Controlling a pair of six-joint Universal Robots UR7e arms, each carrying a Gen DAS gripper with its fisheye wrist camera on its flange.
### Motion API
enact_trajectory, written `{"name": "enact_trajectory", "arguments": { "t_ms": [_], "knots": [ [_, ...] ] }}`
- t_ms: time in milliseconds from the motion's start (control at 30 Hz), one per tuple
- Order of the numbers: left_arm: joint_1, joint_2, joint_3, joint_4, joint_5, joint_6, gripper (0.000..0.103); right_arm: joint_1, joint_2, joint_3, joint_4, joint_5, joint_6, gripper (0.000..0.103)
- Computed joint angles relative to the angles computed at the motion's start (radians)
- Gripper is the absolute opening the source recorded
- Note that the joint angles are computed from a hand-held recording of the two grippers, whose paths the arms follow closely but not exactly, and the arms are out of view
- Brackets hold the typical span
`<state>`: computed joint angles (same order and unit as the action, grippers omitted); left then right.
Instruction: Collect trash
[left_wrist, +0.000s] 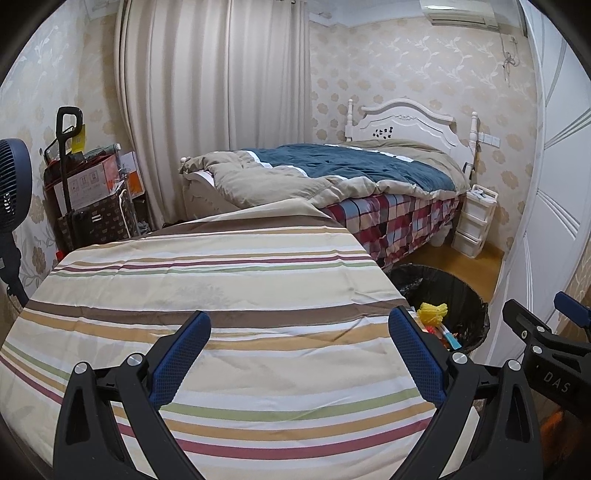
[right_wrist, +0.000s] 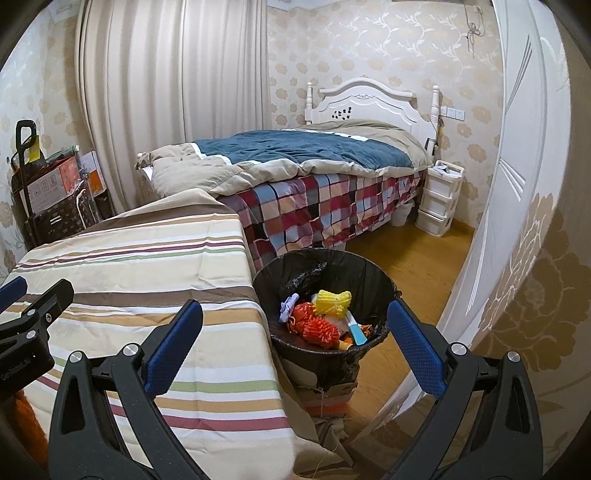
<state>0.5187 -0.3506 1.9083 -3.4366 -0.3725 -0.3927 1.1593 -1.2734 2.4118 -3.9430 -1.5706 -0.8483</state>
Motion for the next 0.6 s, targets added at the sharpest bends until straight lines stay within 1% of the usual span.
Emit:
{"name": "enact_trajectory", "arguments": {
  "t_ms": [167,600],
  "knots": [
    [-0.004,0.000,0.007,0.009,0.000,-0.017,0.096,0.000,0.000,-0.003,0.006,-0.001,0.000,0.098],
    [-0.004,-0.002,0.009,0.011,0.000,-0.019,0.096,0.002,0.001,-0.004,0.006,-0.004,0.000,0.098]
  ]
}}
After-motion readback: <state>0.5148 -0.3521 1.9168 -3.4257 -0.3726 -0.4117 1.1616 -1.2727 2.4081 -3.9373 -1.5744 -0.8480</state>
